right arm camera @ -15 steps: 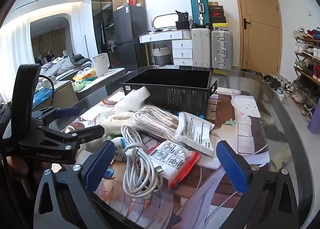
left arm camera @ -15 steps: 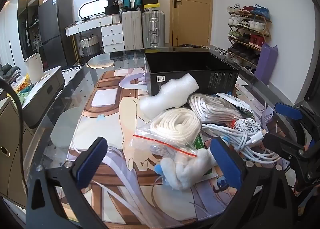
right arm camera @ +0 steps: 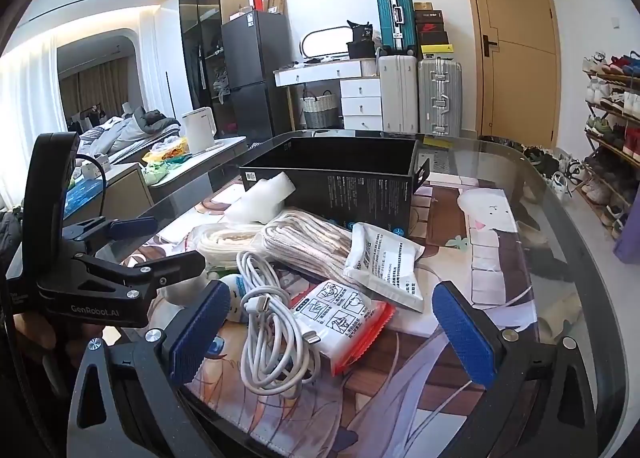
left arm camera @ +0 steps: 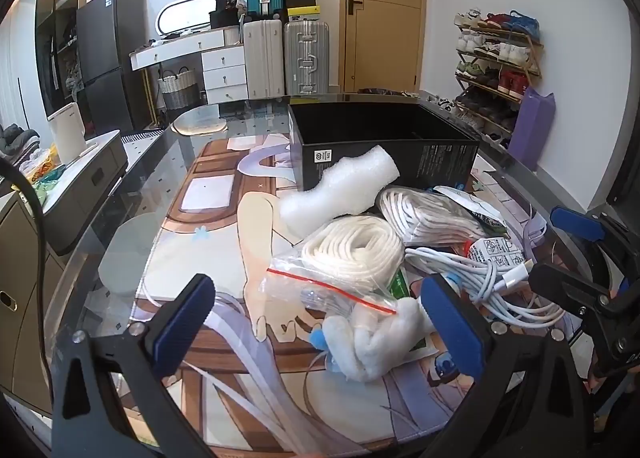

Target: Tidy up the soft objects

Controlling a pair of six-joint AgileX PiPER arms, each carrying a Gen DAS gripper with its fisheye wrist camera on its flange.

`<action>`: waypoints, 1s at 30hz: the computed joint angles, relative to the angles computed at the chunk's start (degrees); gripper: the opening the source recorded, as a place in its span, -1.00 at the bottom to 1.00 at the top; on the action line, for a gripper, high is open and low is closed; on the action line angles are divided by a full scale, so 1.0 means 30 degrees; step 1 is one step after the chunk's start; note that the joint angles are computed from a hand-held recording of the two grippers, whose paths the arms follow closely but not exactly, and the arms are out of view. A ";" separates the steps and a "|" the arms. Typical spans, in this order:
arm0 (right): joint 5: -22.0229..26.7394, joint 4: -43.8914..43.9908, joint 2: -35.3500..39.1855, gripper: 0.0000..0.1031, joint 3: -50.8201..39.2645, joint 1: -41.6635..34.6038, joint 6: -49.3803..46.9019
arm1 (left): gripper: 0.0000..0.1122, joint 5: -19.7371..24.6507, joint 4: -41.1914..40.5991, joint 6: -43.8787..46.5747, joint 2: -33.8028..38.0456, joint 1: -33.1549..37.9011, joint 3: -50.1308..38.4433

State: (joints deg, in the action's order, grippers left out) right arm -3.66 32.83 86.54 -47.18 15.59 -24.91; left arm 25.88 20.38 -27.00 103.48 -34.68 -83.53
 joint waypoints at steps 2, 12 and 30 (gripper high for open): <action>-0.0006 0.0010 -0.0065 0.99 0.0042 0.0015 -0.0029 | 0.84 -0.0146 -0.0085 0.0108 0.0038 0.0081 0.0001; -0.0133 0.0552 0.0003 0.99 -0.0007 0.0091 -0.0591 | 0.84 -0.0249 -0.0613 0.0612 0.0045 0.0228 -0.0034; -0.0090 0.2953 -0.0124 0.99 0.0007 0.0257 -0.3019 | 0.84 -0.0527 -0.0707 0.0564 -0.0197 0.0287 0.0212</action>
